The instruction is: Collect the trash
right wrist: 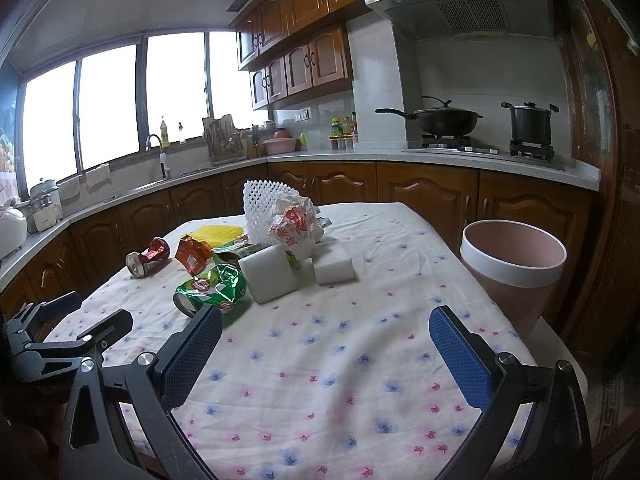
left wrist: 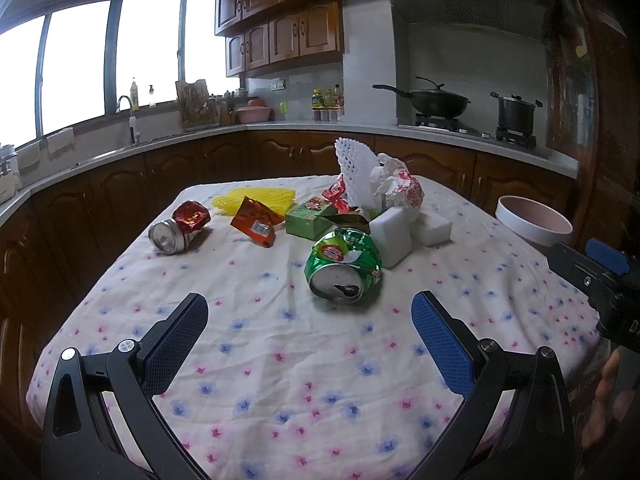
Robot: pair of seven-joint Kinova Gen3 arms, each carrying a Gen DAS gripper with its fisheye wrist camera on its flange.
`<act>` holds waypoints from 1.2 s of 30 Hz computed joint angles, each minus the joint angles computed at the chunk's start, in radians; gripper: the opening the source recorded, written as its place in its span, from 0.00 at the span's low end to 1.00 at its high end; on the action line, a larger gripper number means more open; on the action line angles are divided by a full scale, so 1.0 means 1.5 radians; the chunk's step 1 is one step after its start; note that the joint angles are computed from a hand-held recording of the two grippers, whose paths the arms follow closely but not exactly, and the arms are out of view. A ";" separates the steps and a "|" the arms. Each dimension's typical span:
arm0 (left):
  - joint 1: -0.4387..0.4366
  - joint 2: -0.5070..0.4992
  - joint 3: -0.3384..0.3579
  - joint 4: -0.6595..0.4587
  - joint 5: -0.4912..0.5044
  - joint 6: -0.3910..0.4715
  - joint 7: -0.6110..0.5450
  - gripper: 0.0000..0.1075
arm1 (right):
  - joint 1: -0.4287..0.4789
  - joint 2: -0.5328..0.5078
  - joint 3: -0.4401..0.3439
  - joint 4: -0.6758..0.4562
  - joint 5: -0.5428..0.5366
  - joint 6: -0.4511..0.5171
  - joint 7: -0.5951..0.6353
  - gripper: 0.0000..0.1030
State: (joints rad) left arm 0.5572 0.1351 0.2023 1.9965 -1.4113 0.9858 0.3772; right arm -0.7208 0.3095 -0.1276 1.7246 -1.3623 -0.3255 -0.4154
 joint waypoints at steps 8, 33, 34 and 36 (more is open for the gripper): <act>0.000 0.001 0.001 -0.001 0.001 0.002 0.001 0.96 | -0.001 0.000 0.001 0.000 0.007 -0.001 -0.007 1.00; -0.035 -0.010 -0.014 0.003 0.028 -0.074 -0.013 0.96 | -0.003 0.005 0.009 -0.006 0.000 0.008 -0.003 1.00; -0.038 -0.011 -0.015 0.003 0.030 -0.082 -0.017 0.96 | -0.003 0.004 0.010 -0.007 -0.008 0.009 0.005 1.00; -0.042 -0.009 -0.017 0.000 0.034 -0.087 -0.022 0.96 | -0.003 0.009 0.009 -0.016 -0.033 0.010 0.029 1.00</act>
State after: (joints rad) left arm 0.4936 0.1215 0.1766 1.9964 -1.3609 0.8549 0.3441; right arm -0.7249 0.3234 -0.1142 1.7003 -1.4111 -0.3105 -0.3714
